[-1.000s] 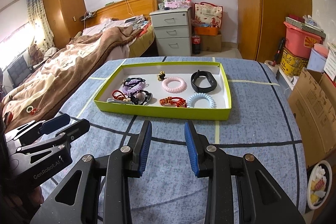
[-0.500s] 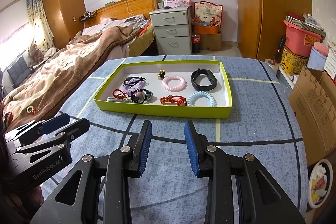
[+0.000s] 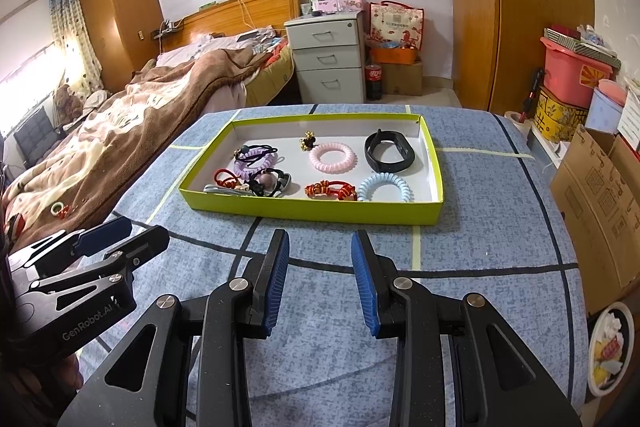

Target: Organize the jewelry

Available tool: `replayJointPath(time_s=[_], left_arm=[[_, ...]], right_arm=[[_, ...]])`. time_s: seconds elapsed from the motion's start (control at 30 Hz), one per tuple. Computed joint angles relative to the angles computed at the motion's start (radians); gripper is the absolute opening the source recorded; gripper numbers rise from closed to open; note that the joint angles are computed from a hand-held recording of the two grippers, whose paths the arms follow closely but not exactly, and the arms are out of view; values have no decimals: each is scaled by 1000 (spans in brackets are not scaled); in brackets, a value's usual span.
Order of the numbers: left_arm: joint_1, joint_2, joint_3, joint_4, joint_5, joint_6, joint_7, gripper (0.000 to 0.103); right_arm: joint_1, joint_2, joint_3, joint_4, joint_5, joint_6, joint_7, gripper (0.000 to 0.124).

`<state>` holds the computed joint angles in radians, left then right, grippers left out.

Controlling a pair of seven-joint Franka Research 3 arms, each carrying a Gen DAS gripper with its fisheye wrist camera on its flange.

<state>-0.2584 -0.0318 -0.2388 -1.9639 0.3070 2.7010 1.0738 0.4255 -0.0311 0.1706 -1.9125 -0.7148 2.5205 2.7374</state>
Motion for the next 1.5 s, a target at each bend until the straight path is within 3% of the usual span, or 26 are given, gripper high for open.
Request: replayJointPath(time_s=[1.5], left_arm=[[4, -10, 1, -4, 5, -6, -12, 52]], right_arm=[[1, -2, 1, -4, 17, -2, -4, 33]])
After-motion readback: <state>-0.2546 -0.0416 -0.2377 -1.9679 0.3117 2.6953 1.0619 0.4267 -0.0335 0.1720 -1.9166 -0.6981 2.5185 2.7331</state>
